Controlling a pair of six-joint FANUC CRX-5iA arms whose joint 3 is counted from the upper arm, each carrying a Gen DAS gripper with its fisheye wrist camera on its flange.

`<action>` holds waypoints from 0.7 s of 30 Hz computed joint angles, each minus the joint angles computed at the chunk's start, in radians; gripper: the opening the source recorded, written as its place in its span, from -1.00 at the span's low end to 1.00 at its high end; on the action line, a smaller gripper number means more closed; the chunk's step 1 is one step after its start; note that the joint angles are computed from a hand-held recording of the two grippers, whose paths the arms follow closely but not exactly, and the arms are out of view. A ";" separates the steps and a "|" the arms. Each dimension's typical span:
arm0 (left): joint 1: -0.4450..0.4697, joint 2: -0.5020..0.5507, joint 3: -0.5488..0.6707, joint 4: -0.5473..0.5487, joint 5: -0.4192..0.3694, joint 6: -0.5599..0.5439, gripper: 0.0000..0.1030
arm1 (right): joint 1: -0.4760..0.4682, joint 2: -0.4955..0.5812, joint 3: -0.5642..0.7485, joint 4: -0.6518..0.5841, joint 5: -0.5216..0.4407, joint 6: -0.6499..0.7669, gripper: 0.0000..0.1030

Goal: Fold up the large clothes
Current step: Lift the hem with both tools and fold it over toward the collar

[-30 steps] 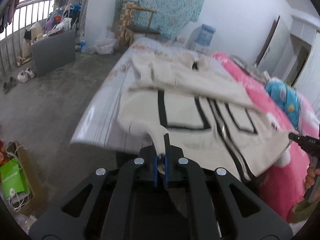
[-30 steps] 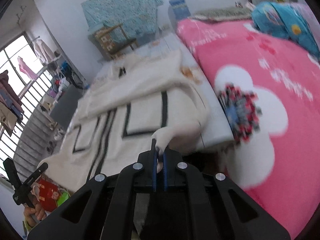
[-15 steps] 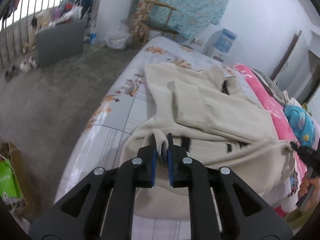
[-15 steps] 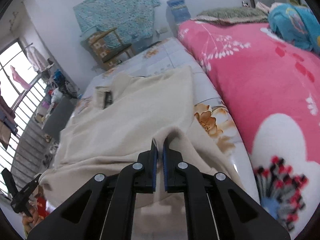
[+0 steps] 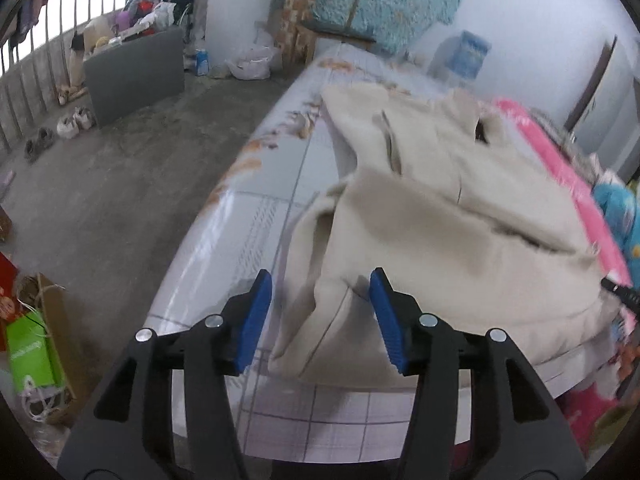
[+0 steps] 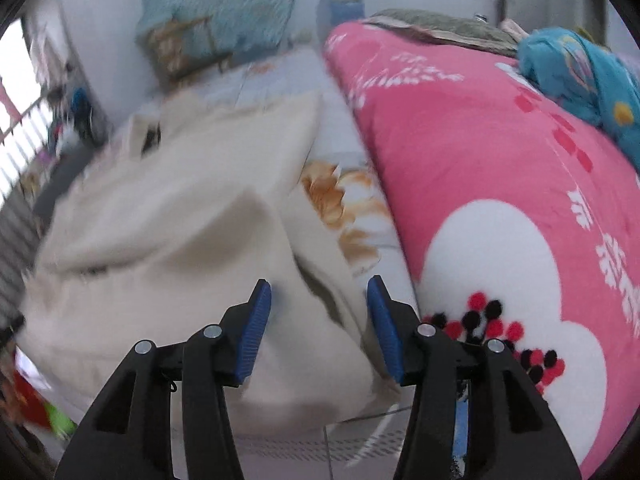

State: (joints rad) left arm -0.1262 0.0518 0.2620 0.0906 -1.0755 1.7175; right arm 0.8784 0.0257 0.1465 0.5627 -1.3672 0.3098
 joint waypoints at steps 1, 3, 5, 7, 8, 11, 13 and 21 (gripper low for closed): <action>-0.012 -0.001 0.005 -0.029 0.002 0.011 -0.08 | 0.005 0.011 0.007 0.012 -0.017 0.016 -0.11; -0.028 0.001 0.013 -0.056 0.016 0.015 -0.31 | 0.012 0.033 0.030 0.026 -0.043 0.054 -0.38; -0.050 0.010 0.034 -0.105 0.011 0.028 -0.61 | 0.024 0.050 0.046 0.048 -0.074 0.075 -0.62; -0.079 0.015 0.063 -0.166 0.000 0.034 -0.73 | 0.037 0.049 0.045 0.071 -0.084 0.072 -0.70; -0.085 0.008 0.067 -0.177 0.006 0.033 -0.74 | 0.048 0.043 0.043 0.089 -0.089 0.057 -0.73; -0.064 -0.018 0.058 -0.130 0.037 0.020 -0.75 | 0.076 0.015 0.026 0.139 -0.086 0.002 -0.73; -0.050 -0.014 0.058 -0.107 0.037 0.012 -0.74 | 0.075 0.004 0.012 0.128 -0.080 -0.031 -0.73; -0.092 0.020 0.090 -0.245 -0.017 0.046 -0.43 | 0.058 0.002 -0.018 0.102 -0.107 -0.094 -0.26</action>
State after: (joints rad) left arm -0.2180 0.0719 0.3519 -0.1540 -1.0920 1.7633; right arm 0.9360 0.0275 0.1290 0.6649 -1.4745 0.2158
